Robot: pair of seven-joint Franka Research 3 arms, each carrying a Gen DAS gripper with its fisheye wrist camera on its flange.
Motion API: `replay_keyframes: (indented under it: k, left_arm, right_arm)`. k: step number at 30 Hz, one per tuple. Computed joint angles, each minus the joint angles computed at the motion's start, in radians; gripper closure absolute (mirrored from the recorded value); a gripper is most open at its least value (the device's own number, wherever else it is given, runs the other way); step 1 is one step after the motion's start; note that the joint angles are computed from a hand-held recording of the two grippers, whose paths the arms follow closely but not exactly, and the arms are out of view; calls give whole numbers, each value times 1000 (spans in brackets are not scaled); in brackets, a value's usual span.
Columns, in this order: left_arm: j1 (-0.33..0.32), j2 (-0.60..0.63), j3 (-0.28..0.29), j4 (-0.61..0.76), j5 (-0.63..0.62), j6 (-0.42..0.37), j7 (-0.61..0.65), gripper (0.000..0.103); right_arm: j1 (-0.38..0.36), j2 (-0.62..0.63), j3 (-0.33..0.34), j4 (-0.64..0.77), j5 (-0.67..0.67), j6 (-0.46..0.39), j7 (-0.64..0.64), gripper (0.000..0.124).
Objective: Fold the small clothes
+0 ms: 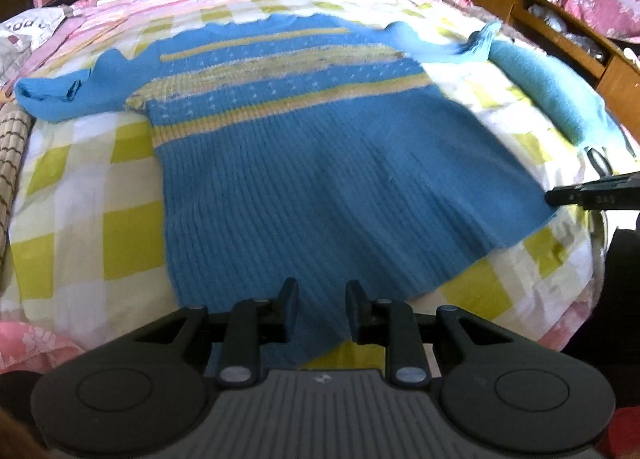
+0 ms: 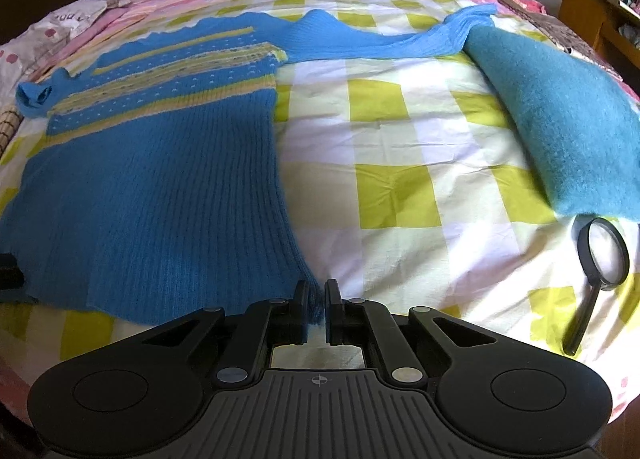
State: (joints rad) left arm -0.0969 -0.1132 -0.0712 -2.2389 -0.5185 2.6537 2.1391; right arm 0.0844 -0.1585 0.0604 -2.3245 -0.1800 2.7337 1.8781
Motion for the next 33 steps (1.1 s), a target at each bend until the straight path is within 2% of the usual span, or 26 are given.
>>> replay_keyframes:
  k: [4, 9, 13, 15, 20, 29, 33]
  left_arm:
    - [-10, 4, -1, 5, -34, 43, 29, 72]
    - [-9, 41, -12, 32, -42, 72, 7, 72]
    - [0, 64, -31, 38, -21, 92, -35, 72]
    - [4, 72, -38, 36, 8, 105, -65, 72]
    - [16, 86, -46, 38, 42, 106, -117, 72]
    - [21, 83, -51, 38, 72, 99, -149, 68]
    - [21, 86, -53, 46, 102, 93, -189, 66]
  right_arm:
    - [-7, -25, 4, -10, -8, 2, 25, 113]
    - [-20, -53, 27, -25, -31, 69, 67, 108]
    - [61, -8, -8, 2, 157, 134, -65, 108]
    - [78, 25, -5, 23, 202, 148, -102, 108]
    - [110, 83, -7, 60, 296, 124, -170, 108]
    - [108, 80, -10, 48, 297, 112, -173, 109]
    - [113, 70, -8, 35, 313, 138, -180, 108]
